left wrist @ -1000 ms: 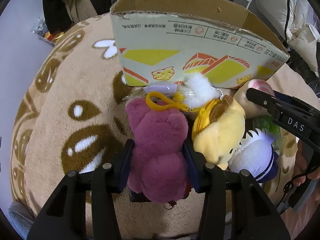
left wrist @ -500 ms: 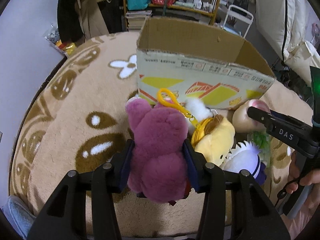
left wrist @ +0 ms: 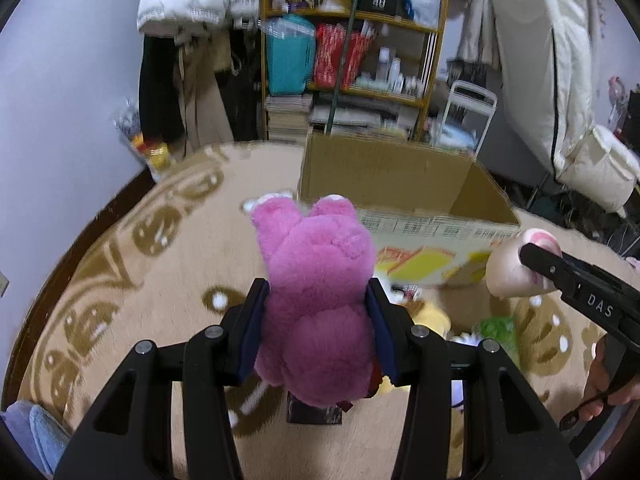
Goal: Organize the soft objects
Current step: 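Close left tool on pink bear while right tool grips swirl cushion, lift both, then carry both items over the box and open both tools to drop them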
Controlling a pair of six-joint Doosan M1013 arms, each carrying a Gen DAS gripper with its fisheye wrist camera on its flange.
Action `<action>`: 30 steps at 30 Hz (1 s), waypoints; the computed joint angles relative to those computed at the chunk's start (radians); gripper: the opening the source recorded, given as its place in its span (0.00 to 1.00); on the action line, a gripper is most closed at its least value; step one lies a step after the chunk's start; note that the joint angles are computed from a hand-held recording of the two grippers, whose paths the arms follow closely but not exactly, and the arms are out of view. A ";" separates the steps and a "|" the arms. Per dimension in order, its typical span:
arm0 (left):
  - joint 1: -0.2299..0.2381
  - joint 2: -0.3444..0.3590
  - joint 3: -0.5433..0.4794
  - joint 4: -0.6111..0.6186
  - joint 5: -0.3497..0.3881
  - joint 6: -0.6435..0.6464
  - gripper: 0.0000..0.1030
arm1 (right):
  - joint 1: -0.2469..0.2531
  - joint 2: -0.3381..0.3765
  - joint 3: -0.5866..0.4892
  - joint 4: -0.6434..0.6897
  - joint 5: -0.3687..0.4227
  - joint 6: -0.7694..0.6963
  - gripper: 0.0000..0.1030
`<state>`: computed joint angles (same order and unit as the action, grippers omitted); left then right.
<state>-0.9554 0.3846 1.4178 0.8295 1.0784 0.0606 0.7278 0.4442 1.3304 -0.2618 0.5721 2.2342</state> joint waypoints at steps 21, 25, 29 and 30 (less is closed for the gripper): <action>0.016 0.018 -0.082 0.188 -0.015 0.038 0.46 | -0.003 -0.019 0.002 -0.323 -0.211 0.308 0.48; 0.032 0.036 -0.110 0.186 -0.023 0.077 0.46 | -0.011 -0.004 -0.013 -0.306 -0.230 0.286 0.48; 0.045 0.044 -0.128 0.191 -0.046 0.086 0.46 | -0.017 0.017 -0.035 -0.298 -0.251 0.252 0.49; 0.048 0.051 -0.137 0.196 -0.043 0.098 0.46 | -0.019 0.023 -0.042 -0.291 -0.255 0.238 0.49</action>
<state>-0.9075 0.4352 1.2806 1.0252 1.0353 0.1581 0.7085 0.4667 1.2888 -0.5532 0.3168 2.4719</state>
